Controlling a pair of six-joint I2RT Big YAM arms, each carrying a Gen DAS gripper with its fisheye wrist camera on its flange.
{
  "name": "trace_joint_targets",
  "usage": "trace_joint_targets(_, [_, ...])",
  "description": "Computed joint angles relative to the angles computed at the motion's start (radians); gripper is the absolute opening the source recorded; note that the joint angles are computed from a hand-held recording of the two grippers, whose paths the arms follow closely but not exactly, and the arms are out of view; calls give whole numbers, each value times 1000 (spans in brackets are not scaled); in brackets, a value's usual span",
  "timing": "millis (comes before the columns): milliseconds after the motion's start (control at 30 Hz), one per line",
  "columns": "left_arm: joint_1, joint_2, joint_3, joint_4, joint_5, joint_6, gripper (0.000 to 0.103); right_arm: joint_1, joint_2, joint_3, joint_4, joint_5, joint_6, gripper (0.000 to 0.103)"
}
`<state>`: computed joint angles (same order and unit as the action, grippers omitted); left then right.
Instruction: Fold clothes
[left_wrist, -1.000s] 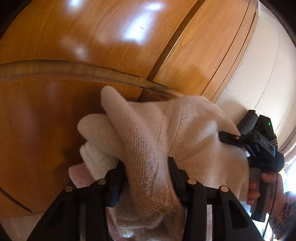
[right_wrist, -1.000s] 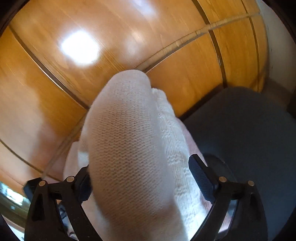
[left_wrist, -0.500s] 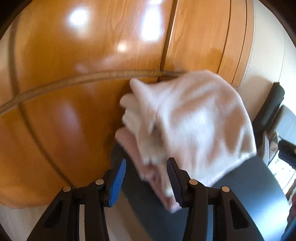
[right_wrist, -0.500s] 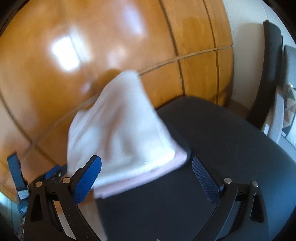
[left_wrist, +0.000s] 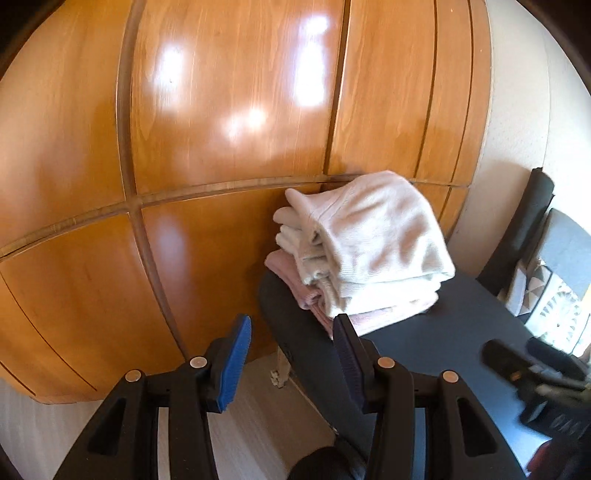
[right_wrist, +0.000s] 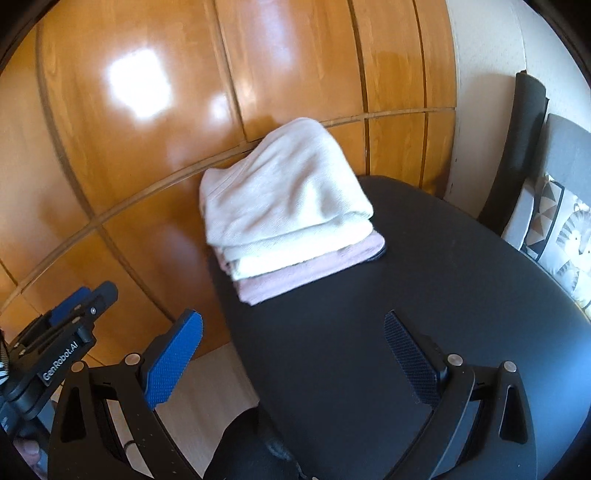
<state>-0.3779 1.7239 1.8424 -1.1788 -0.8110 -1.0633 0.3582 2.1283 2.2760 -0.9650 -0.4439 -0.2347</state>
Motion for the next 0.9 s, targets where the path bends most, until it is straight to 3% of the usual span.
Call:
trace_joint_targets(100, [1, 19, 43, -15, 7, 19, 48, 2, -81, -128, 82, 1, -4, 101])
trace_joint_targets(300, [-34, -9, 43, -46, 0, -16, 48, 6, -161, -242, 198, 28, 9, 101])
trace_joint_targets(433, [-41, 13, 82, -114, -1, -46, 47, 7, -177, -266, 203, 46, 9, 101])
trace_joint_targets(900, [-31, 13, 81, -145, 28, -79, 47, 20, -150, -229, 164, 72, -7, 101])
